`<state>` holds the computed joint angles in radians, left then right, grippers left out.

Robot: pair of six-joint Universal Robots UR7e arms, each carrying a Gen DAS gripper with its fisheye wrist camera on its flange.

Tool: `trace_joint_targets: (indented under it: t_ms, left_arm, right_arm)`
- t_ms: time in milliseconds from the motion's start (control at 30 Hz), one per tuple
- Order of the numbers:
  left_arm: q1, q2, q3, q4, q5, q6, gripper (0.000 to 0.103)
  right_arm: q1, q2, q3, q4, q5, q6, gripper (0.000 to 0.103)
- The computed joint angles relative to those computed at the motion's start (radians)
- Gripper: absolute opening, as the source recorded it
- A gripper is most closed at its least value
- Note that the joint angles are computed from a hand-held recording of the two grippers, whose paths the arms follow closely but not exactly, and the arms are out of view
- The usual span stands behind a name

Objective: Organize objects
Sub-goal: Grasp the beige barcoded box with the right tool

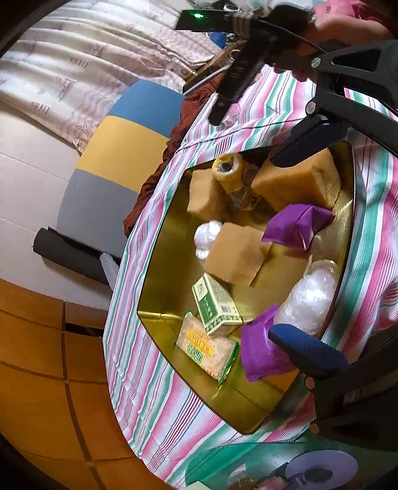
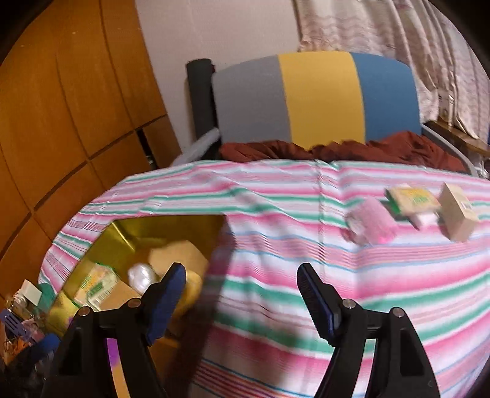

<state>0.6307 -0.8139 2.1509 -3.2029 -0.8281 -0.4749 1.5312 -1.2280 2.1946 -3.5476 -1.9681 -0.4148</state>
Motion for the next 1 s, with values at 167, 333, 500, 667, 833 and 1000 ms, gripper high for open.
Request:
trace_joint_targets:
  t_ms: [167, 333, 500, 667, 833, 1000]
  left_arm:
    - [-0.012, 0.013, 0.002, -0.022, -0.025, 0.038, 0.103]
    - [-0.034, 0.027, 0.007, -0.07, -0.046, 0.095, 0.103]
    - [-0.06, 0.043, 0.013, -0.109, -0.063, 0.172, 0.103]
    - [-0.089, 0.057, 0.023, -0.131, -0.104, 0.218, 0.103]
    - [-0.134, 0.081, 0.022, -0.129, -0.138, 0.237, 0.103]
    - [-0.167, 0.135, -0.027, -0.087, -0.201, 0.203, 0.103]
  right_arm:
    - [-0.061, -0.044, 0.051, 0.0, -0.016, 0.024, 0.076]
    - [-0.123, -0.089, 0.093, 0.011, -0.01, 0.046, 0.076]
    - [-0.154, -0.116, 0.116, -0.013, -0.012, 0.011, 0.076]
    - [-0.192, -0.15, 0.137, -0.039, -0.011, -0.032, 0.076]
    - [-0.265, -0.202, 0.14, -0.03, 0.001, -0.022, 0.076]
    - [-0.323, -0.244, 0.118, -0.005, -0.002, -0.001, 0.076]
